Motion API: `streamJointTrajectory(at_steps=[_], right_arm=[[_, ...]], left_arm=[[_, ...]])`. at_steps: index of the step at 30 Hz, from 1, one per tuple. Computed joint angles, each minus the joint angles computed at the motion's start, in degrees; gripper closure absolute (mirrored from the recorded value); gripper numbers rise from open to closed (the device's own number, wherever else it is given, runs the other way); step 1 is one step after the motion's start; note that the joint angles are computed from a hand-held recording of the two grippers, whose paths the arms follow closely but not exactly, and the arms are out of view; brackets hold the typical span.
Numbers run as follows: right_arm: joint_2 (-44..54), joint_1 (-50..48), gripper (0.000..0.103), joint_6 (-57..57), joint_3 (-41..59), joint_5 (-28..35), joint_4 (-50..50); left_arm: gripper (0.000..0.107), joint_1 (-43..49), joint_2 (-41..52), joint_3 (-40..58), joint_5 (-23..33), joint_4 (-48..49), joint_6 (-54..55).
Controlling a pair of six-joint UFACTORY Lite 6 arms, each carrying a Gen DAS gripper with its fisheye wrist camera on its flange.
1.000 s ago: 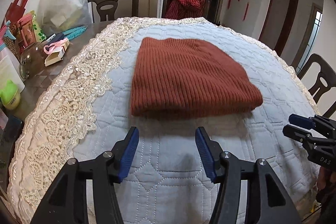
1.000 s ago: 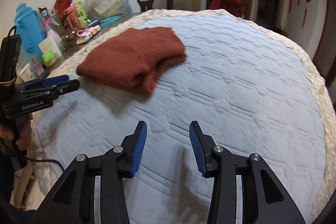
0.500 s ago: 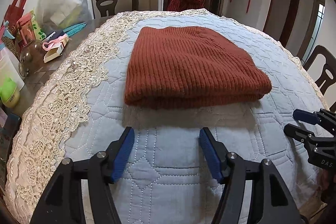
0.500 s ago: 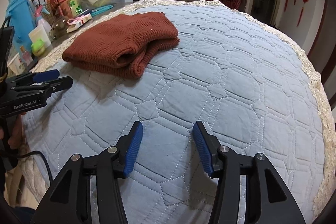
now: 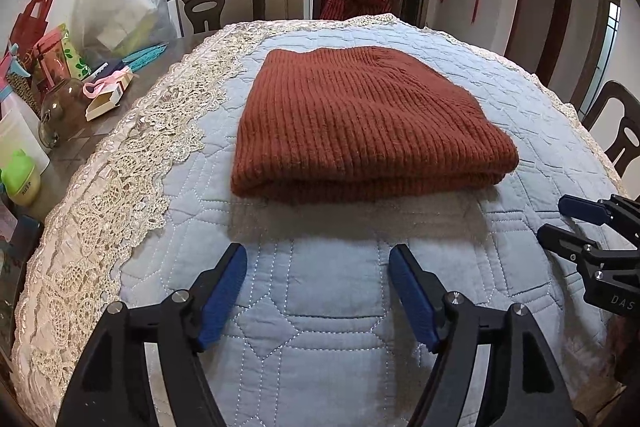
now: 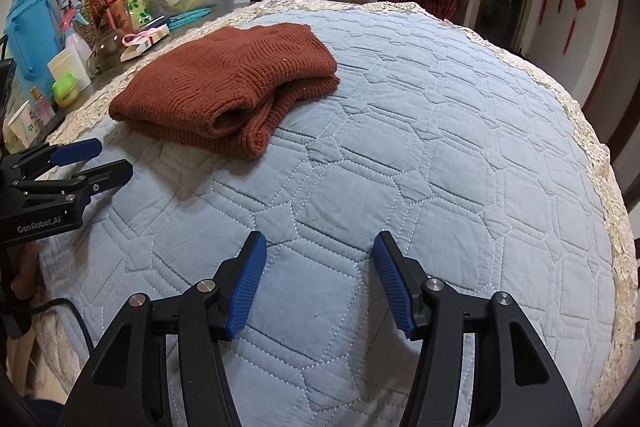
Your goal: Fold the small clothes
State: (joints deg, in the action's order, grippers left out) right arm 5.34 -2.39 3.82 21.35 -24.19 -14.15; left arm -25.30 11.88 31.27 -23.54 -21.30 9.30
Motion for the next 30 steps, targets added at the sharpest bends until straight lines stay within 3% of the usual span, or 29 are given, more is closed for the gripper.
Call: streamJointTrajectory(at_steps=[30], right_arm=[[0.5,-1.3,0.041,1.3,0.7,0.4,-2.0]], left_arm=[[0.026,-0.8,-0.2,0.0,0.5,-2.6,1.3]])
